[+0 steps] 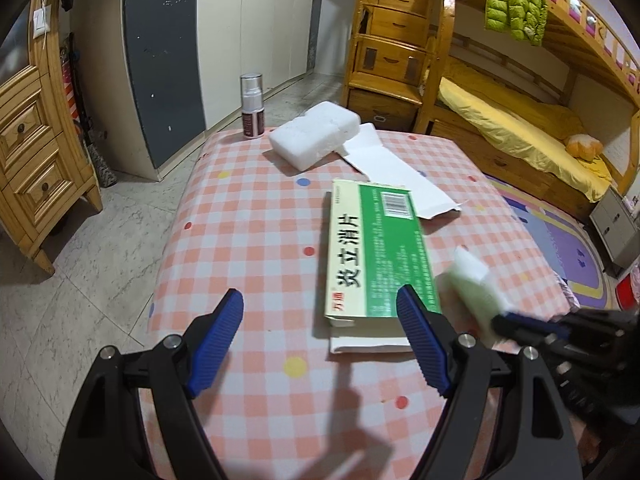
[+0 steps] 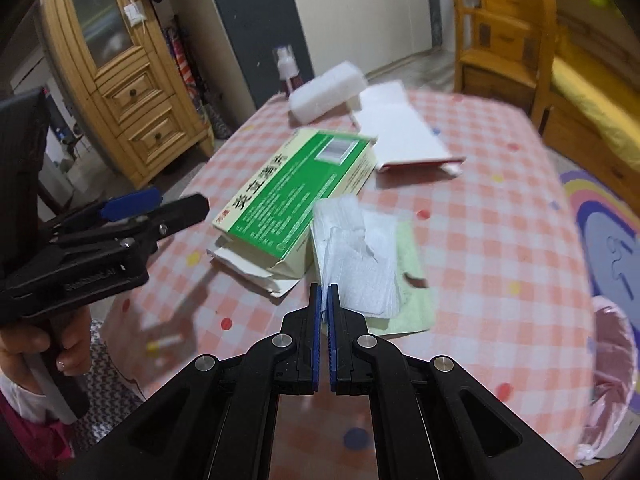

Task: Collect trash
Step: 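Grasp the green medicine box with the left tool while the right tool holds the tissue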

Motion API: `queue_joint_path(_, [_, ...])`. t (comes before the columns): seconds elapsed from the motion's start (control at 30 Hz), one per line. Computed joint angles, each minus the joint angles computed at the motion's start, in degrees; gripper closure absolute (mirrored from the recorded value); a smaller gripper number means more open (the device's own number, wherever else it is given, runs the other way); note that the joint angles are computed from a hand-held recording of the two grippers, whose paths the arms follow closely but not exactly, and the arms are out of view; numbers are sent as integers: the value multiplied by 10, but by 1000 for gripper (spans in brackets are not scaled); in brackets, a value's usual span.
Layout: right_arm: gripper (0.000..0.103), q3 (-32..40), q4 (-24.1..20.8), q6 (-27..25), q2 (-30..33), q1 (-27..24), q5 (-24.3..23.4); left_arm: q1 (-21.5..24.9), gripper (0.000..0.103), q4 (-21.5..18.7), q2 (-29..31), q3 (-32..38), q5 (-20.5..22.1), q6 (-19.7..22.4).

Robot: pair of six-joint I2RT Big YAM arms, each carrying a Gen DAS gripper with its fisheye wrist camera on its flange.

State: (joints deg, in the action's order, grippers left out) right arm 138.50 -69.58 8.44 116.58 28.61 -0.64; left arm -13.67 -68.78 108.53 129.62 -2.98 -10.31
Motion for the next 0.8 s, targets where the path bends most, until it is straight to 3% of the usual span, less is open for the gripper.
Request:
queue_joint_path(0.17, [100,-90,82,19,-77,-17,25,-11,6,20,-6,-12,10,10])
queue_joint_path(0.27, [100,-111,105,34,-97,-31,24,-16,7,-22,25,36,30,13])
queue_joint_path(0.57, [100,-165,134,58,-133,-48,29,-31,7,-150,144,210,5,0])
queue_joint_path(0.7, [100,-182,137,66,-143,-50,25,-39,7,-166,171,250,-27,3])
queue_joint_path(0.8, [100,-192,139,67,-148,-50,25,-43,17,-166,177,255,-41,11])
